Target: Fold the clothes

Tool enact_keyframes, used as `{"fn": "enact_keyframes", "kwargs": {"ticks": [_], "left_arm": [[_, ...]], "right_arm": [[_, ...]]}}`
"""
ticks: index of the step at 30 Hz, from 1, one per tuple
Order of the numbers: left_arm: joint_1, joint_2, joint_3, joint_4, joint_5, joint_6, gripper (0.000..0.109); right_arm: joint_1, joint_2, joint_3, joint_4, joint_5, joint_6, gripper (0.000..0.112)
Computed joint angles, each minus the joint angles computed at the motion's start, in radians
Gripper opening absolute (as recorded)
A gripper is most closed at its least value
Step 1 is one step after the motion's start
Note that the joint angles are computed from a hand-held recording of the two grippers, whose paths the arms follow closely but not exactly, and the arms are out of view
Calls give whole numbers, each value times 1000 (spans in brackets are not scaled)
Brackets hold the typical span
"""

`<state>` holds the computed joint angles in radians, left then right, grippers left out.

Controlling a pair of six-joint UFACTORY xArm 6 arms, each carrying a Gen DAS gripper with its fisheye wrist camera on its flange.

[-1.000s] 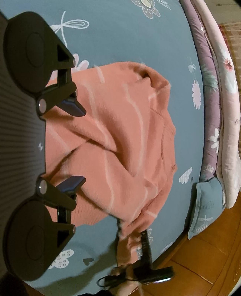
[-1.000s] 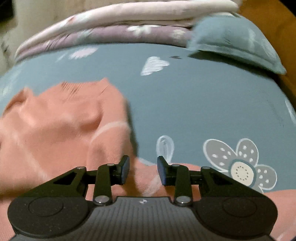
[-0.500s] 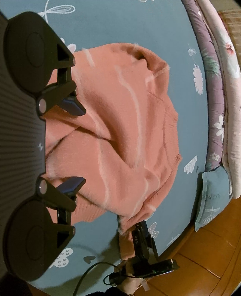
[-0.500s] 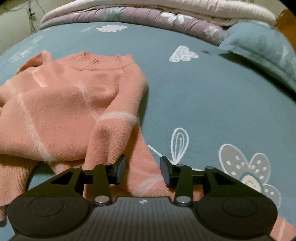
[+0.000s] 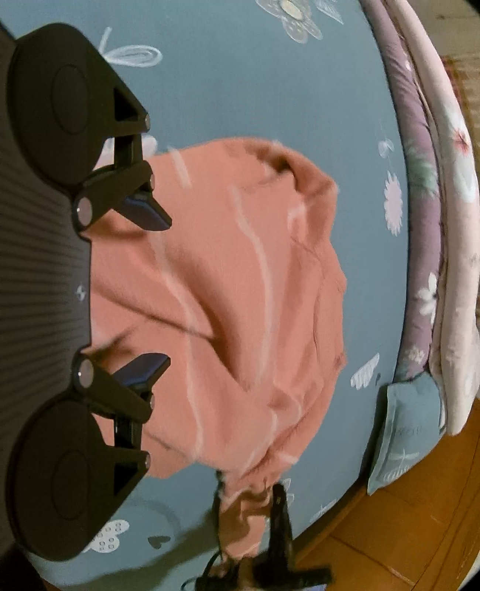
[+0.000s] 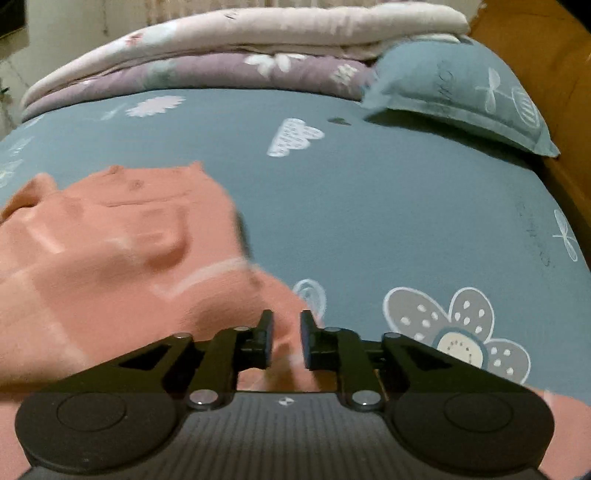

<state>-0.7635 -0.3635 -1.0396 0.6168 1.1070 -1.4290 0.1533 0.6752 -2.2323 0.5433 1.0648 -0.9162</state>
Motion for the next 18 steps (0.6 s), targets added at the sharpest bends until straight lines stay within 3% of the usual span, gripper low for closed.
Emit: {"fn": "enact_keyframes", "kwargs": {"ticks": [2,4,8,11,15,18], "left_arm": [[-6,-27,26,-11,17,-17,73],[-20,-54,52,-22,31,-33,73],[-57,-121,126,-36,33,-90,77],[-80,-193,204,-27,21,-175,78],[-68,-343,372,6,-93,-337,73],[-50,-410,447,17,-145,-385,69]], "right_arm": [[-14,-96,125,53,4,-71,45],[-22,-200,258,89,2,-123,54],[-32,-378,477,133,32,-175,63],[-23,-499,639,140,18,-191,65],[-23,-609,772,166,53,-168,65],[-20,-674,849,177,60,-144,65]]}}
